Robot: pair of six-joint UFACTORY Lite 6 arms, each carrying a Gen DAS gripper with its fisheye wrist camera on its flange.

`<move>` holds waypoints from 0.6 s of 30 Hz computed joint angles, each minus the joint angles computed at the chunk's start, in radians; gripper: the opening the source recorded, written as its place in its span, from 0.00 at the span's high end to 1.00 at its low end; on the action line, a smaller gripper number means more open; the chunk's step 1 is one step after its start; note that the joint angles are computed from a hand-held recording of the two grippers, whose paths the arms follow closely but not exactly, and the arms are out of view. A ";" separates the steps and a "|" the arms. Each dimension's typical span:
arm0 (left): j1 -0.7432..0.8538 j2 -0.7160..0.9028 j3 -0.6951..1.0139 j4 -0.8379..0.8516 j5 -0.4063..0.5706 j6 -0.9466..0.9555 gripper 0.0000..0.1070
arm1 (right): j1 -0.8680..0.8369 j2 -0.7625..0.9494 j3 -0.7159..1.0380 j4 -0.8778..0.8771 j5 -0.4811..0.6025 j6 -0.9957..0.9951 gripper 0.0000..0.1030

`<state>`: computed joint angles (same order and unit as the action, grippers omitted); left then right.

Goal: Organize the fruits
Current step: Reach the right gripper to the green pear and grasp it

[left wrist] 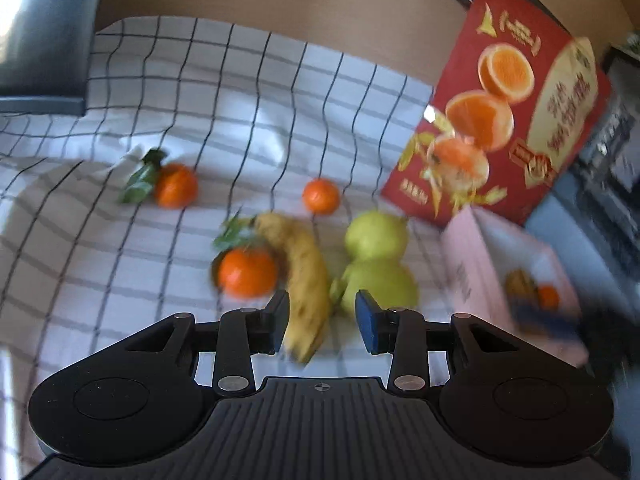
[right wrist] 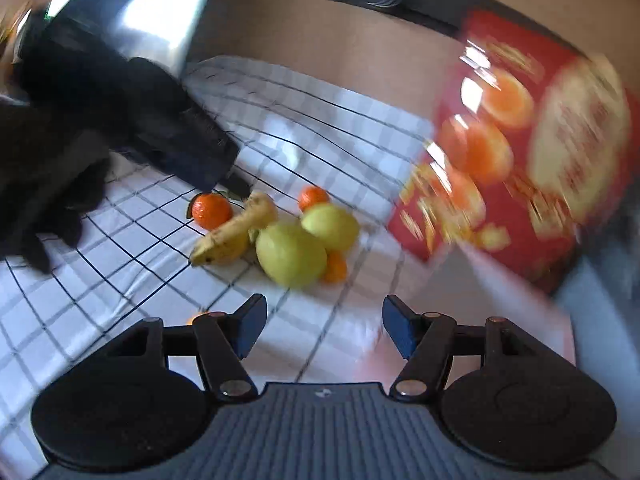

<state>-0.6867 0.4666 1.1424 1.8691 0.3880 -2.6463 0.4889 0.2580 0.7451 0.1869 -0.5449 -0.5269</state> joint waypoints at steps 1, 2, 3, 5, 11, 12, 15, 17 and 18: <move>-0.013 -0.029 -0.050 0.013 0.015 -0.015 0.62 | 0.020 0.061 0.073 0.030 0.013 -0.076 0.37; -0.023 -0.053 -0.092 0.027 0.028 -0.030 0.62 | 0.036 0.113 0.139 0.058 0.032 -0.135 0.37; -0.033 -0.075 -0.131 0.038 0.041 -0.044 0.62 | 0.051 0.178 0.226 0.100 0.067 -0.203 0.37; -0.048 -0.120 -0.211 0.068 0.068 -0.089 0.62 | 0.072 0.285 0.379 0.194 0.148 -0.316 0.37; -0.031 -0.225 -0.391 0.163 0.112 -0.283 0.62 | 0.107 0.510 0.672 0.582 0.231 -0.775 0.38; -0.025 -0.234 -0.407 0.179 0.115 -0.309 0.62 | 0.107 0.522 0.690 0.650 0.237 -0.862 0.38; -0.014 -0.243 -0.429 0.216 0.119 -0.361 0.62 | 0.098 0.568 0.754 0.780 0.258 -1.005 0.39; -0.019 -0.238 -0.424 0.221 0.117 -0.365 0.62 | 0.081 0.559 0.754 0.769 0.289 -0.962 0.39; -0.023 -0.233 -0.418 0.225 0.114 -0.363 0.62 | 0.067 0.539 0.739 0.759 0.312 -0.909 0.40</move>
